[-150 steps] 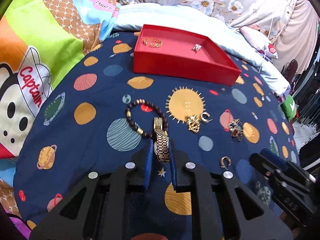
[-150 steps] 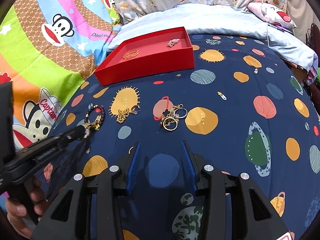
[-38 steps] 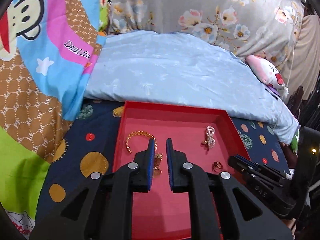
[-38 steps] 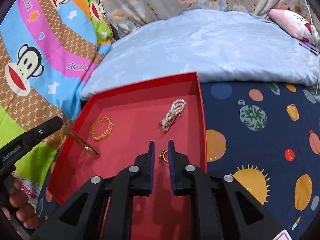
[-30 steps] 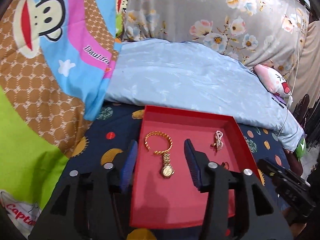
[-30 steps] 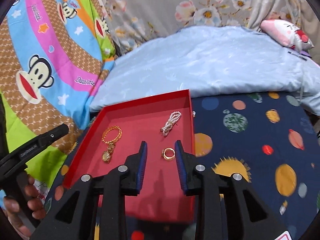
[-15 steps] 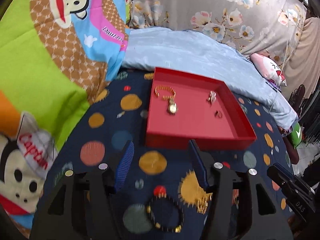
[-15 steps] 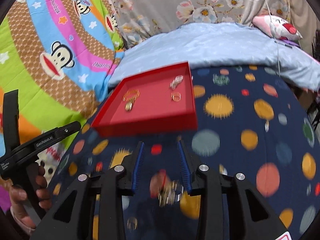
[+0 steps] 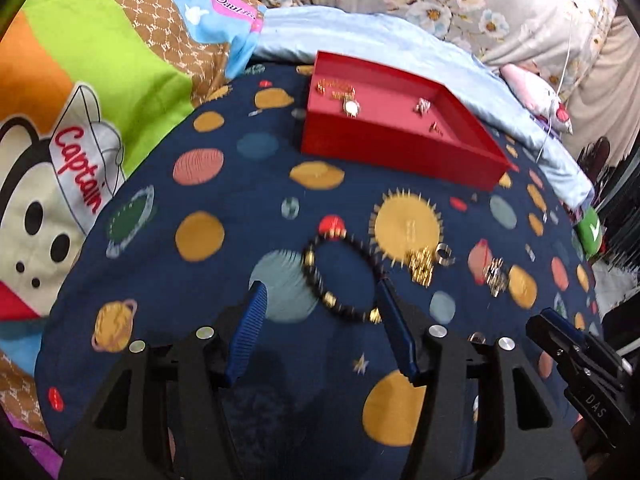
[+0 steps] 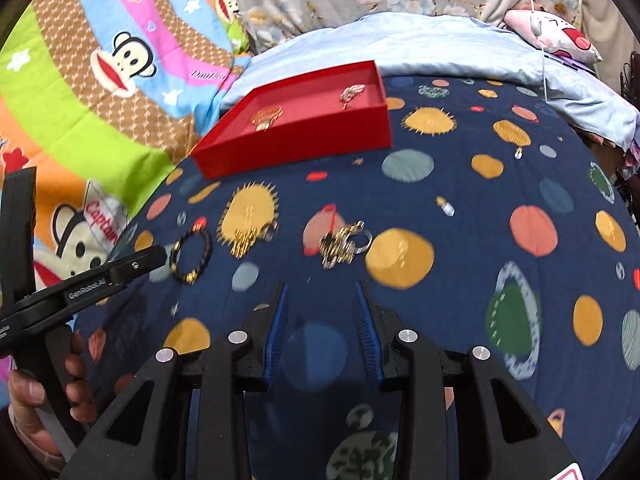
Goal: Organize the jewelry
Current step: 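Lift both open tools away from the red tray, then grasp the black bead bracelet with the left tool while the right tool grasps a gold chain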
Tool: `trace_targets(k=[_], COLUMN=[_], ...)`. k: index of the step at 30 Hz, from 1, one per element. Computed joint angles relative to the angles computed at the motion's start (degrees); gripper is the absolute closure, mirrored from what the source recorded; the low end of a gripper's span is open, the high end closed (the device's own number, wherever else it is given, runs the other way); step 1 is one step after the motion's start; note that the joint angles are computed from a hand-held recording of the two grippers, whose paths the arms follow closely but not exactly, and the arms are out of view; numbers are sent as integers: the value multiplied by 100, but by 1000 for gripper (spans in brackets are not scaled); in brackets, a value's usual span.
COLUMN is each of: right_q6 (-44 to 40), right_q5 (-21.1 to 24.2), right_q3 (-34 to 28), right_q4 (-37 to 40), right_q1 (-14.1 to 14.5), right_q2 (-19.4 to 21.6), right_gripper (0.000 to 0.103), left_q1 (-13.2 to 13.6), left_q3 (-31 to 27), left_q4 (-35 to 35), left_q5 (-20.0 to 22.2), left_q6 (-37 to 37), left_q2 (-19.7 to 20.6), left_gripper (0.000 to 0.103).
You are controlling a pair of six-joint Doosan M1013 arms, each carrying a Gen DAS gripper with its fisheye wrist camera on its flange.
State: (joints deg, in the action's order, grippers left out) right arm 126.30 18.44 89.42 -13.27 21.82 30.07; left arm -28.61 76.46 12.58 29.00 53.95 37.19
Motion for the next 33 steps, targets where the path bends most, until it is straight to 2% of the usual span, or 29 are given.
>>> trace_targets(k=[9, 14, 23, 28, 30, 33], right_q6=[-207, -211, -423, -483, -541, -648], right_q5=[35, 39, 44, 16, 13, 16], right_q3=[40, 36, 9, 6, -4, -23], right_q4=[193, 236, 537, 616, 686, 805], right_q1=[63, 37, -16, -37, -47, -53], right_q2=[7, 2, 50, 56, 69, 94], right_gripper=[70, 70, 68, 68, 68, 68], left_q1=[-33, -53, -75, -89, -106, -96], left_q3=[16, -141, -345, -433, -445, -429], left_q4=[-217, 167, 136, 365, 530, 444], left_q5=[5, 152, 248, 357, 389, 341], left_q6=[174, -152, -31, -212, -286, -160], left_q2=[37, 147, 275, 344, 358, 354], left_gripper=[48, 49, 52, 67, 81, 93])
